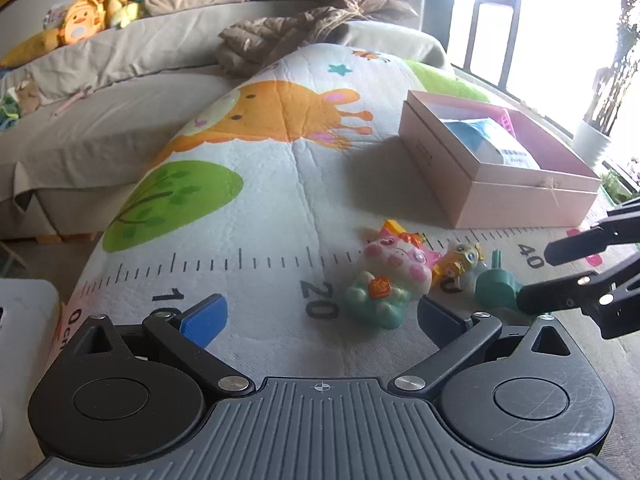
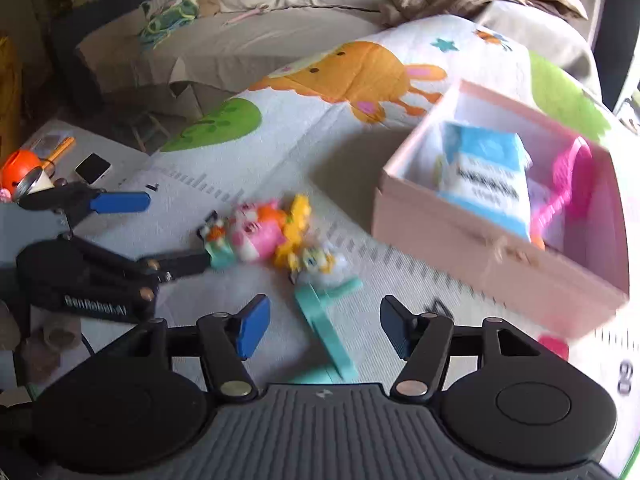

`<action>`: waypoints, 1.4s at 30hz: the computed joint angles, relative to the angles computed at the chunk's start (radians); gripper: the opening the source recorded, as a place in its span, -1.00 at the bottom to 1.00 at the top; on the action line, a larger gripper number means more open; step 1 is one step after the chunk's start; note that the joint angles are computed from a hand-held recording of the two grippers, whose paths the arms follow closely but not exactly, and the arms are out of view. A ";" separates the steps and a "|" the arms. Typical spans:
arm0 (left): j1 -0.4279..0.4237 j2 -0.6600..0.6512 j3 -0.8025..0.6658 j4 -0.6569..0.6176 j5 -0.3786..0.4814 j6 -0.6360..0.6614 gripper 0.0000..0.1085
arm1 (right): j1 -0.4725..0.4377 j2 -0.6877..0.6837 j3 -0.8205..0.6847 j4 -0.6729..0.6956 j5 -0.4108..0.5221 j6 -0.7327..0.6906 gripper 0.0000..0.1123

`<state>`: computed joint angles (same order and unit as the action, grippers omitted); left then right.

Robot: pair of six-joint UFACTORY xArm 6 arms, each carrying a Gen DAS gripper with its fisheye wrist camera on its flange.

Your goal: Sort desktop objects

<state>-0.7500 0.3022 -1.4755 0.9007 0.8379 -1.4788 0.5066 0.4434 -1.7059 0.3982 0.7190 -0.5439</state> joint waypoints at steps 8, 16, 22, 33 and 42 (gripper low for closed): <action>-0.007 0.082 -0.114 -0.075 0.073 0.117 0.90 | -0.044 -0.091 0.280 -0.136 -0.400 0.198 0.17; 0.011 0.138 -0.193 -0.079 0.182 0.221 0.90 | -0.067 -0.094 0.363 0.073 -0.533 0.153 0.50; 0.017 0.202 -0.299 0.021 0.367 0.238 0.90 | -0.046 -0.093 0.398 0.186 -0.607 0.085 0.75; 0.013 0.118 -0.202 0.048 -0.013 0.156 0.89 | -0.045 -0.087 0.388 0.276 -0.606 0.039 0.83; -0.017 0.300 -0.400 -0.091 -0.038 0.371 0.05 | -0.052 -0.085 0.389 0.369 -0.651 0.066 0.83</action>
